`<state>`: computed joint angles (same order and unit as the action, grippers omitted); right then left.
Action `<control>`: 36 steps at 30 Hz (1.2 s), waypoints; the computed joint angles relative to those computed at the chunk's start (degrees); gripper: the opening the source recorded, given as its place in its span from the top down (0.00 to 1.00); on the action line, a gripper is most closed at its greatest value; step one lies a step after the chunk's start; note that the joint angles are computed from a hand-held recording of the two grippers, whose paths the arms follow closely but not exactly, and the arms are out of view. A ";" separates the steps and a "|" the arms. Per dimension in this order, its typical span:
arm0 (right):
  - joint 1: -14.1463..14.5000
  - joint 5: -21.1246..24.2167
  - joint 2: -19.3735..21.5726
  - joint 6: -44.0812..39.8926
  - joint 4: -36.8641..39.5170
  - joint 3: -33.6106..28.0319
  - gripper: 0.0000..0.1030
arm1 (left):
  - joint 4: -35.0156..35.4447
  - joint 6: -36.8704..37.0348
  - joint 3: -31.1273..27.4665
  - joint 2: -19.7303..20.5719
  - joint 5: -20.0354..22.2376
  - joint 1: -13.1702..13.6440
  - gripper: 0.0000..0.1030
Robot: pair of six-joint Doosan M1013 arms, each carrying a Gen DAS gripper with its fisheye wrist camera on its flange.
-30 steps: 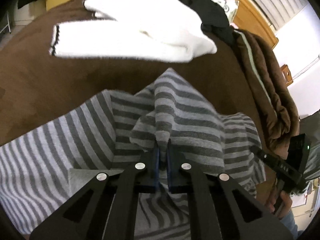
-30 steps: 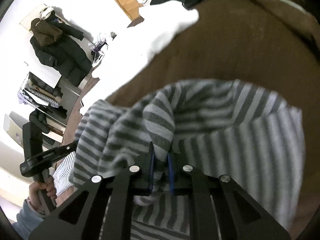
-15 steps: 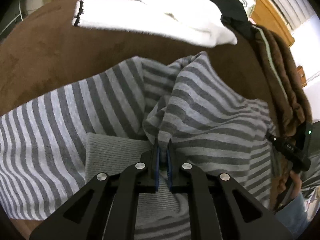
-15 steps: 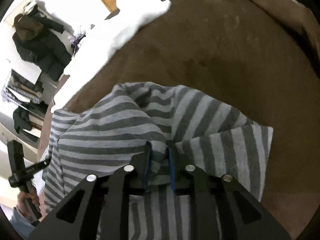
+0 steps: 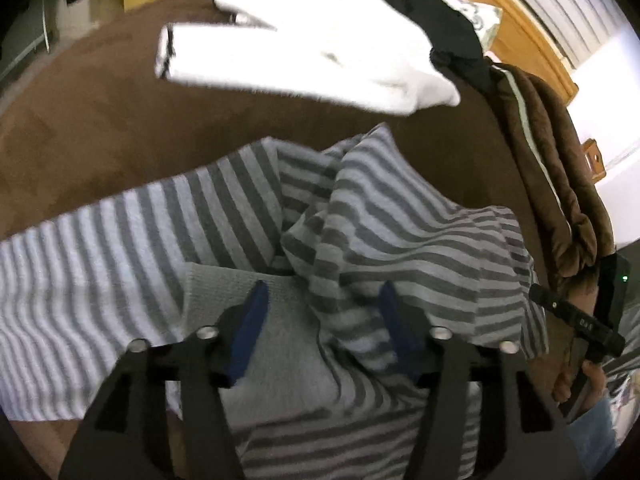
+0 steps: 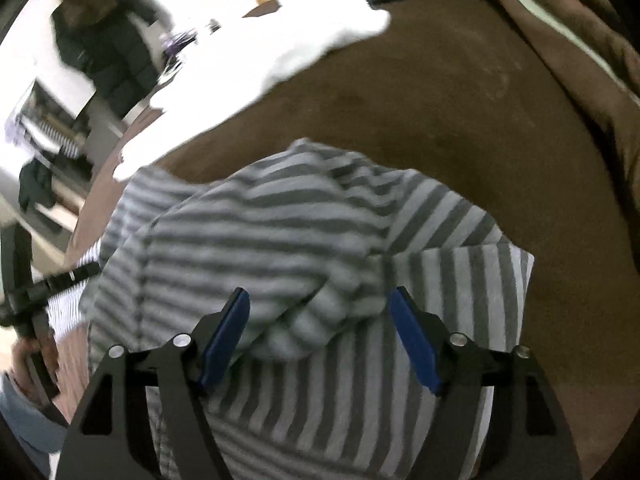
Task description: Fold large clothes
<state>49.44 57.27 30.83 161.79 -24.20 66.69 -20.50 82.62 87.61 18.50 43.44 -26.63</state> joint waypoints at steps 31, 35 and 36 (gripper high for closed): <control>7.63 5.43 16.67 -13.98 -3.81 -31.40 0.16 | 34.77 -40.66 19.61 -20.61 -5.10 8.08 0.06; 7.88 7.11 20.41 -17.65 -1.27 -37.32 0.16 | 38.19 -47.39 24.06 -22.83 -3.89 12.37 0.07; 7.93 7.61 21.23 -18.40 -0.68 -38.58 0.16 | 38.65 -48.71 24.93 -23.16 -4.09 13.23 0.07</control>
